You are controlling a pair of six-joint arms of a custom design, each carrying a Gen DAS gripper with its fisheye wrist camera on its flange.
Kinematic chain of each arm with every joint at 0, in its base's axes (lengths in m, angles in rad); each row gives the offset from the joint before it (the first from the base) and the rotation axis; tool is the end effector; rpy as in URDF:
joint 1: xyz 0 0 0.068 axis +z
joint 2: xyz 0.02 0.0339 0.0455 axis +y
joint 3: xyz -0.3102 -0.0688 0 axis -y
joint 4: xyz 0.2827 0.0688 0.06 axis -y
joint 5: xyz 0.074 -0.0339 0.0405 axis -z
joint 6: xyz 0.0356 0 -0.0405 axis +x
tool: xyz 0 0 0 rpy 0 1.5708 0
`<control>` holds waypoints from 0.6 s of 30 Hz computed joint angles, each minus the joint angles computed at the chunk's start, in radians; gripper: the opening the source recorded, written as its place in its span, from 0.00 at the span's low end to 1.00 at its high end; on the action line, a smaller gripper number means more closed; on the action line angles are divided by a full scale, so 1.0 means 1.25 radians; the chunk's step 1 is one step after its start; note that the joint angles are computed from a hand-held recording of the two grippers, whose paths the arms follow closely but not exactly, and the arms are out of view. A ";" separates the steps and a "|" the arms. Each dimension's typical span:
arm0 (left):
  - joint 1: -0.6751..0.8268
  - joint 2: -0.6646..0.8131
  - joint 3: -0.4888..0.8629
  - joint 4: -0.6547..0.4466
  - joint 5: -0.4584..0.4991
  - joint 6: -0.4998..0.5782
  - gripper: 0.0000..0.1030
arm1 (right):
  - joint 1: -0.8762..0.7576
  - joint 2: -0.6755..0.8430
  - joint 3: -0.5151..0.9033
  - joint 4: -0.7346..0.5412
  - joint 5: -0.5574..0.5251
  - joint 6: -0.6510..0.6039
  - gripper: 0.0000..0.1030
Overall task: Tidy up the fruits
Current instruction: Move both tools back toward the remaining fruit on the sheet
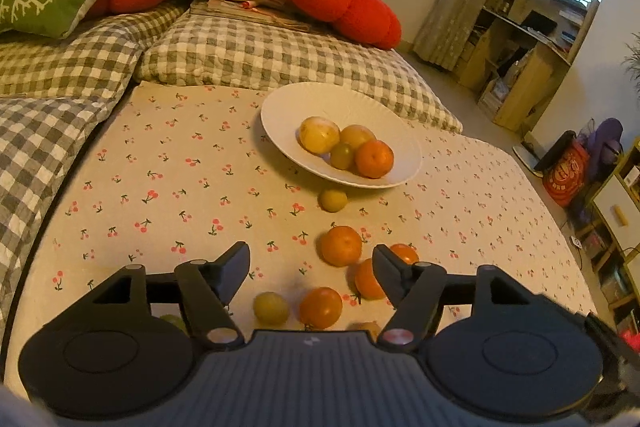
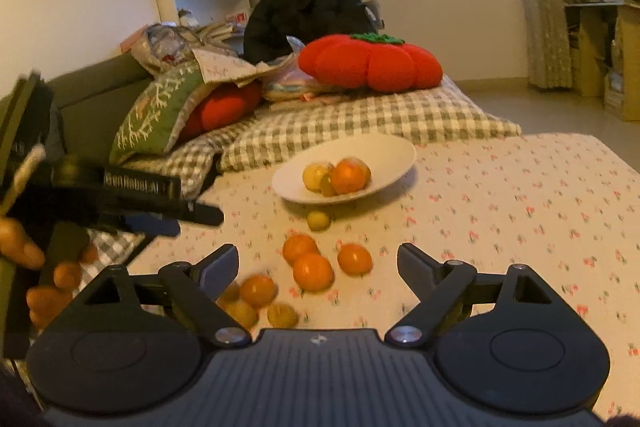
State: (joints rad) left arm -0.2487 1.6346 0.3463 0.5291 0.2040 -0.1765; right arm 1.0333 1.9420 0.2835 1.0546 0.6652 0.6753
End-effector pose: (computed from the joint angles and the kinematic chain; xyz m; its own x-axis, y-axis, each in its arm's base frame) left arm 0.2455 -0.0698 0.0934 -0.7241 0.0065 -0.6896 0.2604 0.9285 -0.2647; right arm 0.1476 0.2048 0.0578 -0.4868 0.1439 -0.8616 -0.1427 0.9600 0.2410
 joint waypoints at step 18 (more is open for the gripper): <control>0.192 0.043 -0.006 -0.071 0.040 -0.031 0.85 | 0.018 0.102 0.030 0.045 -0.030 0.031 0.82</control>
State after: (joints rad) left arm -0.0092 1.6883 0.3393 0.4408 0.2536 -0.2153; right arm 1.0562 2.0695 0.3217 1.1110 0.6273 0.7138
